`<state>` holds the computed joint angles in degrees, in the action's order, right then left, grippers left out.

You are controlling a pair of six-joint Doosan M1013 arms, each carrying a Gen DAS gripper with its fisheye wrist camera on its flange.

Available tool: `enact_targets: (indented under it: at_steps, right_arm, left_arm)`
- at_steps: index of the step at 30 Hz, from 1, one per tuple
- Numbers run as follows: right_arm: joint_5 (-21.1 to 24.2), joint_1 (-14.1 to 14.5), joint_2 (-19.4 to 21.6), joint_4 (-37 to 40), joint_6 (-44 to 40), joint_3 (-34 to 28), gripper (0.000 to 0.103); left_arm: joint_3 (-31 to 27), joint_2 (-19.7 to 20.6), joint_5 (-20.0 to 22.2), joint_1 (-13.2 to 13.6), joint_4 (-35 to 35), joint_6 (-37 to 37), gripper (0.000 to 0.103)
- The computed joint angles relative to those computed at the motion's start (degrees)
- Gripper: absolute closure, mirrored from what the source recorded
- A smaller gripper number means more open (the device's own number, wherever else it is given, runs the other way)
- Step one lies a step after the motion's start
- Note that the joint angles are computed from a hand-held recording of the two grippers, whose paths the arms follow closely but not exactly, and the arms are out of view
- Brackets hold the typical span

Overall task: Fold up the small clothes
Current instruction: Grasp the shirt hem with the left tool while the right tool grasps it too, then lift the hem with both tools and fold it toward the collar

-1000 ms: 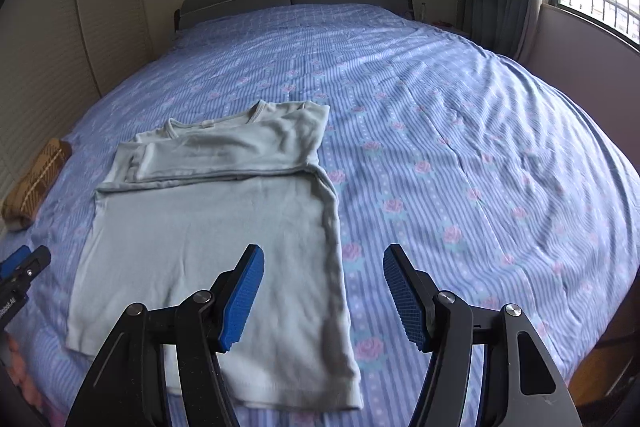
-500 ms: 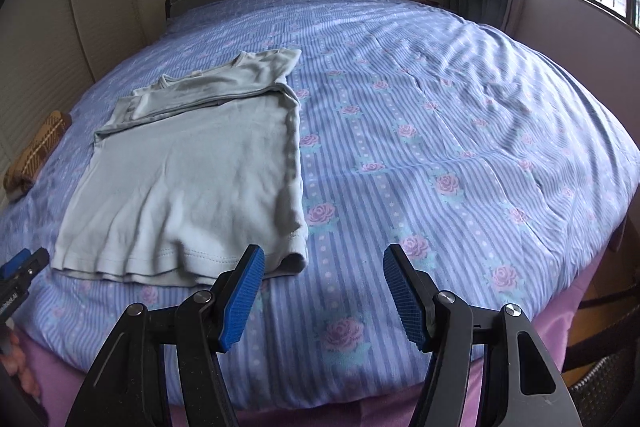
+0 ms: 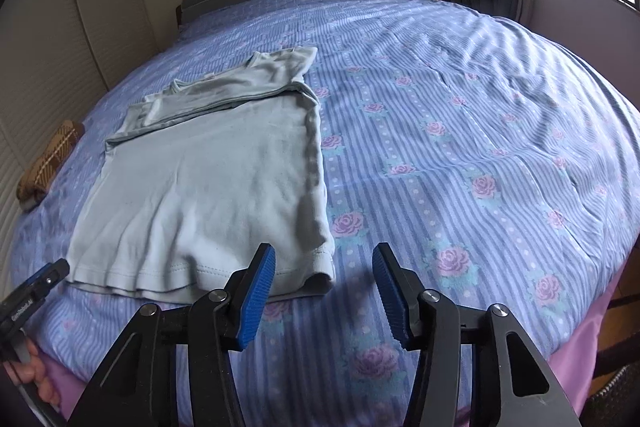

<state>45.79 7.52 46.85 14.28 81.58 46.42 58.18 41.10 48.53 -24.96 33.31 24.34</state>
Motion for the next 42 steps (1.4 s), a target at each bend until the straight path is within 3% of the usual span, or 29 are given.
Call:
enact_targets:
  at_steps: [4, 9, 17, 21, 23, 26, 37, 42]
  right_arm:
    - [3.54, -0.43, 1.38, 0.61, 1.81, -2.21, 0.054]
    - [4.54, -0.72, 1.69, 1.28, 2.66, -2.56, 0.060]
    - [4.95, -0.86, 1.59, 2.91, 1.73, -2.37, 0.070]
    - [6.12, -1.06, 1.97, 4.64, 0.54, -2.96, 0.085]
    - [6.77, -1.24, 2.16, 5.89, -0.06, -3.23, 0.091]
    - [6.72, -1.41, 2.03, 6.93, -0.57, -3.00, 0.095]
    - [5.40, -2.06, 0.71, 10.32, -1.41, -1.13, 0.096]
    - [2.81, -2.71, -1.10, 15.24, -4.37, 1.41, 0.096]
  left_arm:
    - [-0.38, 0.50, 0.38, 0.56, -3.62, 1.09, 0.051]
    - [-0.98, 0.99, 0.46, 0.56, -4.30, 1.85, 0.052]
    - [-0.18, 0.62, -1.19, 0.92, -5.11, 0.08, 0.074]
    - [-0.12, 0.59, -1.21, 0.97, -5.31, 0.11, 0.082]
    - [-0.07, 0.57, -1.41, 0.98, -5.66, 0.58, 0.091]
    - [-0.26, 0.64, -1.15, 0.76, -5.04, 0.99, 0.093]
    - [0.31, -0.16, 0.04, 0.37, -4.39, 0.23, 0.094]
    - [0.78, -1.24, -0.48, -0.04, -2.15, -1.07, 0.094]
